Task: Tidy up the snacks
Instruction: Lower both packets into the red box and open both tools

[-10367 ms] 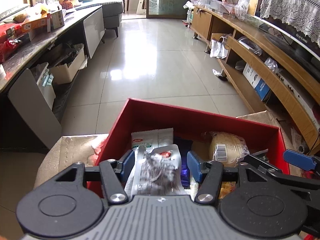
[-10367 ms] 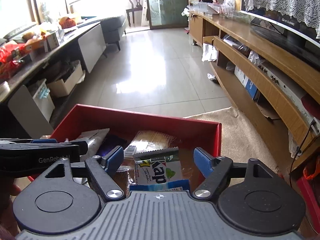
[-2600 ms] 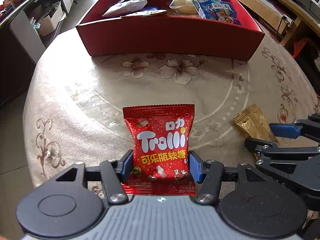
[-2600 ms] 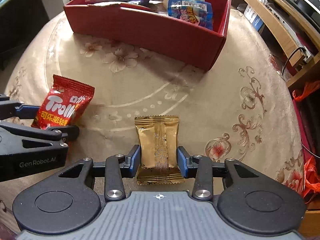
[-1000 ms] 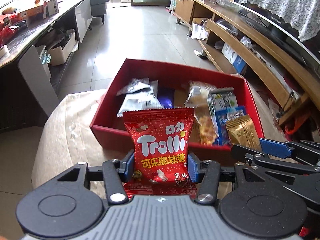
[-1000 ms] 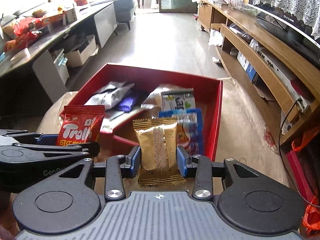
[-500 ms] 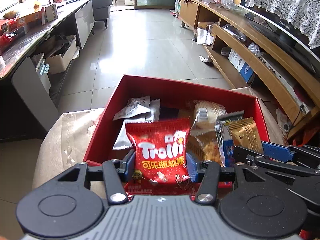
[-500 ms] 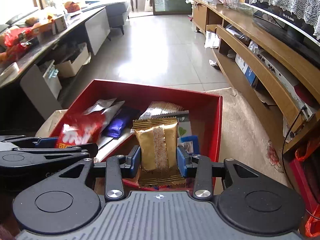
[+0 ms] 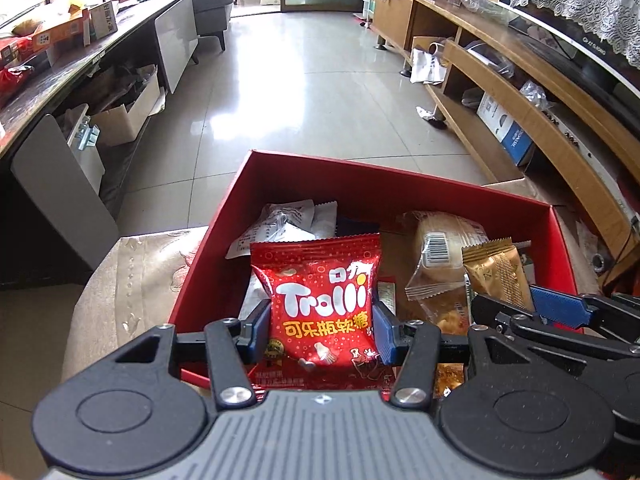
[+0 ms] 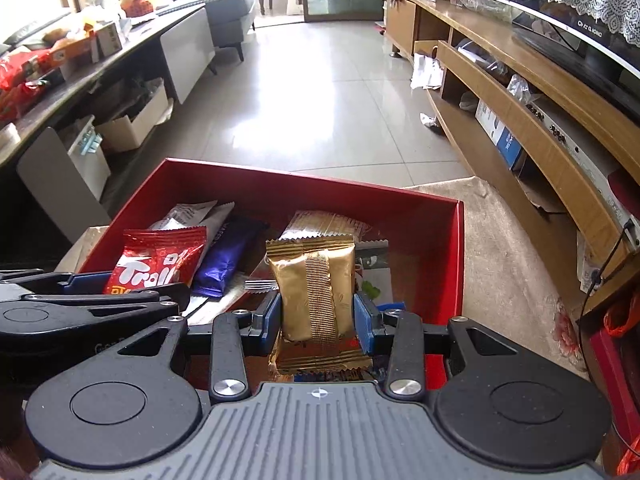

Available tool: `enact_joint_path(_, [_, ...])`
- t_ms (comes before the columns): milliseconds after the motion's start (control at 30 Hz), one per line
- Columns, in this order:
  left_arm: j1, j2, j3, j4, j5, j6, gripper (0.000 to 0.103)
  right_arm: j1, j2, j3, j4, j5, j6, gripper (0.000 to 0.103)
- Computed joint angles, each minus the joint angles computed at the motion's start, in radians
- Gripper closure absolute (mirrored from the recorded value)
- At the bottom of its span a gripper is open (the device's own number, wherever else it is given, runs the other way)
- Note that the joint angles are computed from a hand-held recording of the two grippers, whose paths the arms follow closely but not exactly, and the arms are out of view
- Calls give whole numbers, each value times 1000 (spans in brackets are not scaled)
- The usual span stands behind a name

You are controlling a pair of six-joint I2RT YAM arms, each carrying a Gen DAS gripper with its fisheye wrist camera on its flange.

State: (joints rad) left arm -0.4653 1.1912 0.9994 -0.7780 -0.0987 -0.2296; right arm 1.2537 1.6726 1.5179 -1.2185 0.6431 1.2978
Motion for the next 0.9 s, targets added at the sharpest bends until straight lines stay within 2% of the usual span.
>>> enact_joint_path(400, [-5, 17, -10, 19, -15, 0, 55, -7, 19, -5, -9, 15, -6, 52])
enact_joint_path(467, [5, 15, -7, 13, -6, -2, 54, -6, 13, -8, -12, 17, 0, 49])
enact_joint_path(533, [17, 14, -4, 6, 4, 1, 53, -7, 14, -5, -24, 18, 11, 41])
enact_joint_path(600, [29, 13, 1, -5, 17, 2, 53, -7, 11, -7, -30, 20, 13, 37])
enact_joint_path(900, [45, -6, 17, -43, 28, -2, 50, 3, 14, 15, -58, 26, 23, 31])
